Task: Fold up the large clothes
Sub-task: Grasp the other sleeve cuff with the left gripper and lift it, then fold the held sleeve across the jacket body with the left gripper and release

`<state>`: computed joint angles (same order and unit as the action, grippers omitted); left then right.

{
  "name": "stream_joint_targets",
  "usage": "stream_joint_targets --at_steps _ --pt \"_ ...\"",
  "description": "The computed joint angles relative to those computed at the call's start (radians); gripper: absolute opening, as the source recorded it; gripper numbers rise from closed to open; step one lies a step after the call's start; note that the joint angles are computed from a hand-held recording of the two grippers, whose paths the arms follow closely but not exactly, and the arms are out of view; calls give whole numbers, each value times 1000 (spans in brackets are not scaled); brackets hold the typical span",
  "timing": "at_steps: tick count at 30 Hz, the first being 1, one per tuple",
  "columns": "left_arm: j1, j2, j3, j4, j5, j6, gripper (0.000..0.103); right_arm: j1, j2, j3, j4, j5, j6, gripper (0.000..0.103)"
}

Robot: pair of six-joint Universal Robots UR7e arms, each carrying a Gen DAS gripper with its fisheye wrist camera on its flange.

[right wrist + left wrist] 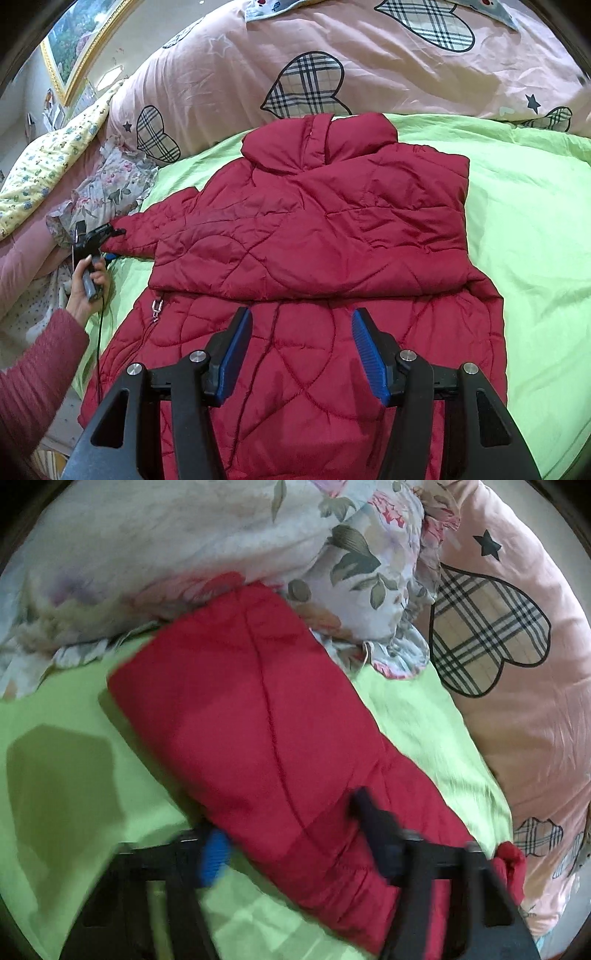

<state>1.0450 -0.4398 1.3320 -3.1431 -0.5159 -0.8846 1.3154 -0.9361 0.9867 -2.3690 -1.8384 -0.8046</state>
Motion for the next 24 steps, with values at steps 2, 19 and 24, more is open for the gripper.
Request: stream_joint_targets --at_steps 2,19,24 --pt "-6 4 -2 -17 -12 42 20 -1 -6 9 -7 5 -2 58" --pt "-182 134 -84 -289 -23 422 7 -19 5 -21 36 31 33 58" --pt "-219 172 -139 -277 -107 499 7 -22 7 -27 42 39 45 58"
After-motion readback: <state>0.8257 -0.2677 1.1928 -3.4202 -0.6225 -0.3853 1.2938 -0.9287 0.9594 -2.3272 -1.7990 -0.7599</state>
